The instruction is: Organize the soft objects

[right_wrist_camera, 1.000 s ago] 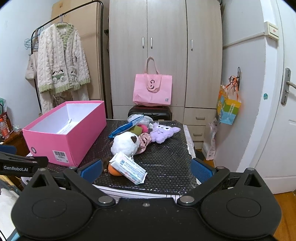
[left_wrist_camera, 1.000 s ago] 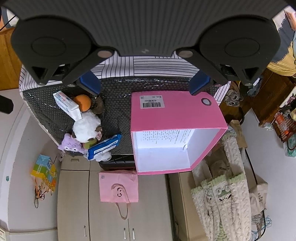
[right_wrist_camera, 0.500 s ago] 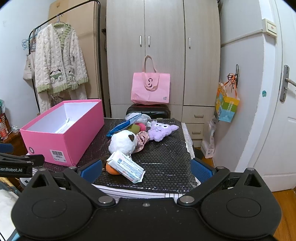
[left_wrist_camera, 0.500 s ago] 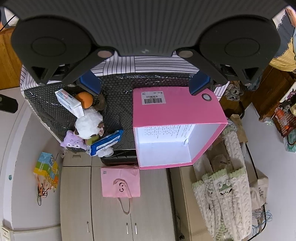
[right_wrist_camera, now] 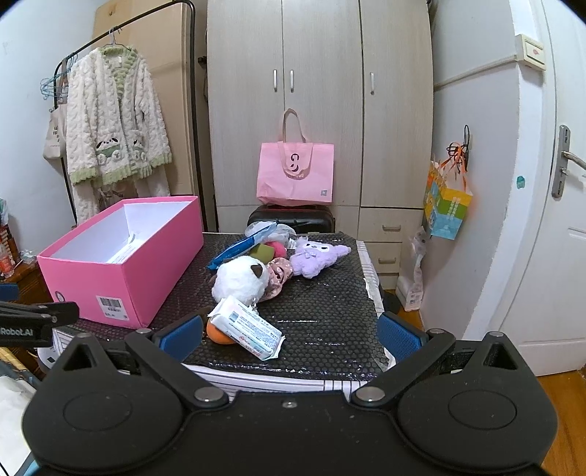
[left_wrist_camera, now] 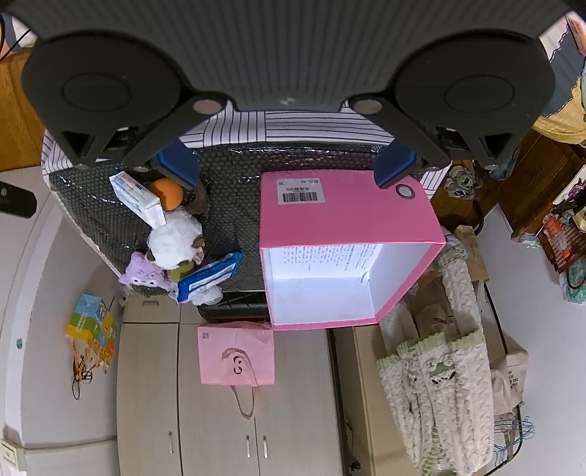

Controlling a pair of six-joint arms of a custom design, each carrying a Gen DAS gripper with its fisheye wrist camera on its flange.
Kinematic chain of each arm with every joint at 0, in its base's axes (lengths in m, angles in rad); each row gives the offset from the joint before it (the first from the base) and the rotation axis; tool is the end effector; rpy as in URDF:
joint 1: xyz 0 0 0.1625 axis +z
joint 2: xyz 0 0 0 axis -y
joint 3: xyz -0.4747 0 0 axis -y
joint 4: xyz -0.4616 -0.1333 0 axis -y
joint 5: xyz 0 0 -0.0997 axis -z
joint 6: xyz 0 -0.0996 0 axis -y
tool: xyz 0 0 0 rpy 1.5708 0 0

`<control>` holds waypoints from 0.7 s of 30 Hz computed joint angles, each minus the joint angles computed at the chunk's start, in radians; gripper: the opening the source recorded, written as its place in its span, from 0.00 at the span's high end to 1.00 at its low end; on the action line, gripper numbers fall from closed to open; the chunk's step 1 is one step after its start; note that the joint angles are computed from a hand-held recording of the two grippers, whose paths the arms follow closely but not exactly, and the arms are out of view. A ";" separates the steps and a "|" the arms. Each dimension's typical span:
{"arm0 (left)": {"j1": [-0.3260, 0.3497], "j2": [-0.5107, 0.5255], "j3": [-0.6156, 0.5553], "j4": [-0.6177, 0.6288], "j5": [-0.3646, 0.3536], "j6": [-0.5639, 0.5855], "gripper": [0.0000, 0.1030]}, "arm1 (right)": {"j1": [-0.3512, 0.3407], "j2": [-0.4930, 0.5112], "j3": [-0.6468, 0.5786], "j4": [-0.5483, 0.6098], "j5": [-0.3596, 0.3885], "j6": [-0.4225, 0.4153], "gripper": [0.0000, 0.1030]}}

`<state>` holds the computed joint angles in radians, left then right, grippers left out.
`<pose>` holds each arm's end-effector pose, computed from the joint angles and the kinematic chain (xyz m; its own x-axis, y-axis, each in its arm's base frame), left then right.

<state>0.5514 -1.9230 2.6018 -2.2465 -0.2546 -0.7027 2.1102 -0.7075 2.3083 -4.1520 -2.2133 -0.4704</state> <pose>-0.1311 -0.3503 0.2928 -0.6492 -0.1737 -0.7405 0.5664 0.5394 -0.6231 0.3039 -0.3643 0.0481 -0.7106 -0.2023 0.6739 -0.6821 0.4330 -0.5893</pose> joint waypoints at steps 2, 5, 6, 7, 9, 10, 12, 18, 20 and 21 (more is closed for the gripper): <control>-0.004 -0.009 0.001 0.023 0.007 -0.019 0.00 | 0.000 0.000 0.000 -0.002 0.000 0.003 0.00; -0.002 -0.016 0.001 0.033 0.009 -0.025 0.00 | 0.000 0.001 0.000 -0.002 0.000 0.003 0.00; -0.001 -0.018 0.001 0.033 0.008 -0.024 0.00 | -0.001 0.000 0.000 -0.002 0.001 0.002 0.00; 0.001 -0.018 0.001 0.030 0.007 -0.023 0.00 | 0.000 0.001 0.000 -0.002 0.001 0.001 0.00; 0.001 -0.020 0.001 0.035 0.010 -0.028 0.00 | 0.000 0.003 0.000 -0.006 0.001 -0.003 0.00; 0.001 -0.019 0.002 0.033 0.012 -0.027 0.00 | 0.001 0.004 0.000 -0.006 0.002 -0.005 0.00; 0.002 -0.016 0.005 0.015 0.016 -0.012 0.00 | 0.001 0.005 0.000 -0.008 0.002 -0.008 0.00; 0.009 0.004 0.012 -0.071 0.014 0.048 0.00 | 0.000 0.004 0.004 -0.005 0.005 -0.001 0.00; 0.010 0.010 0.018 -0.113 0.013 0.079 0.00 | -0.003 0.001 0.009 -0.002 0.018 -0.004 0.00; 0.012 0.018 0.023 -0.161 0.013 0.111 0.00 | -0.006 0.000 0.012 -0.009 0.030 -0.012 0.00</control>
